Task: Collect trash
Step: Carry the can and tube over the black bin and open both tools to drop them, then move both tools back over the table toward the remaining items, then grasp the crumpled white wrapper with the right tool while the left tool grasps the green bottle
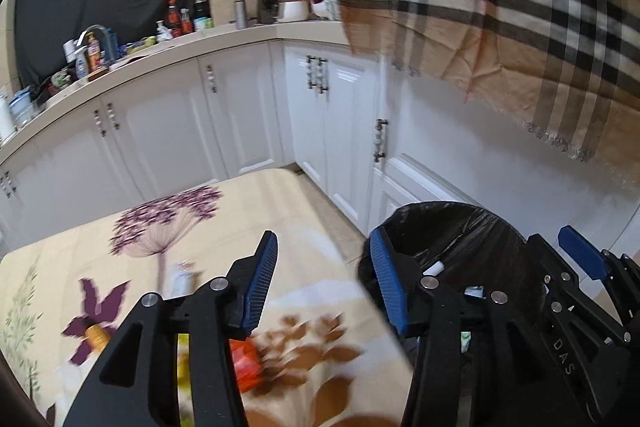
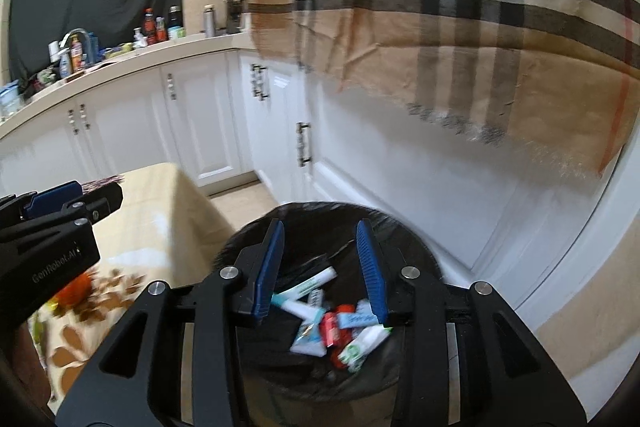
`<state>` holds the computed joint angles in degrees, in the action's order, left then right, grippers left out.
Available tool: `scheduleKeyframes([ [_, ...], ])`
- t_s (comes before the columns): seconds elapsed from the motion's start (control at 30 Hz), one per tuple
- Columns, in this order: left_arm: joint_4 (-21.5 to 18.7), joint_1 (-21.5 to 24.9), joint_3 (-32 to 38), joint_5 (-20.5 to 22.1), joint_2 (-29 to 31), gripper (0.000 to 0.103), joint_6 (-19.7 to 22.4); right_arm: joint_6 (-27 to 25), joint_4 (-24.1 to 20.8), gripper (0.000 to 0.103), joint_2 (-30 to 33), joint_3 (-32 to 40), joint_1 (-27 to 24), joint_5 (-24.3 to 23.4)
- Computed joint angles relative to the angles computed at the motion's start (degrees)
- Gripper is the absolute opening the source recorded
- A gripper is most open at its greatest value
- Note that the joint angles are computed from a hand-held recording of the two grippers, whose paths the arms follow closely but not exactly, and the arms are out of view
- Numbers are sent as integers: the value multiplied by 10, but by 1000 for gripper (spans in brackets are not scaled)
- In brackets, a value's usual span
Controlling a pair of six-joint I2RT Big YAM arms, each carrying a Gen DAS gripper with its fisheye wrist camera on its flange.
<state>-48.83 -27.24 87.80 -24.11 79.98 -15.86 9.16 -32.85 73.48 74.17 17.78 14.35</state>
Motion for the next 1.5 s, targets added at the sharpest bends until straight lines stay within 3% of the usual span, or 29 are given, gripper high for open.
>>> scheduleKeyframes([
  [0.5,-74,68,-142,-53,-180,52,-49,1,-41,37,-38,-16,144,-18],
  [0.87,-122,155,-211,-49,-269,53,-68,-3,-79,37,-3,1,232,-25],
  [1.17,-139,223,-246,-23,-302,54,-66,-2,-127,37,34,31,256,-32],
  [1.4,-135,230,-252,-9,-304,54,-65,-1,-169,36,59,53,254,-49],
  [1.5,-133,227,-250,-5,-300,54,-65,-5,-183,26,66,59,253,-60],
])
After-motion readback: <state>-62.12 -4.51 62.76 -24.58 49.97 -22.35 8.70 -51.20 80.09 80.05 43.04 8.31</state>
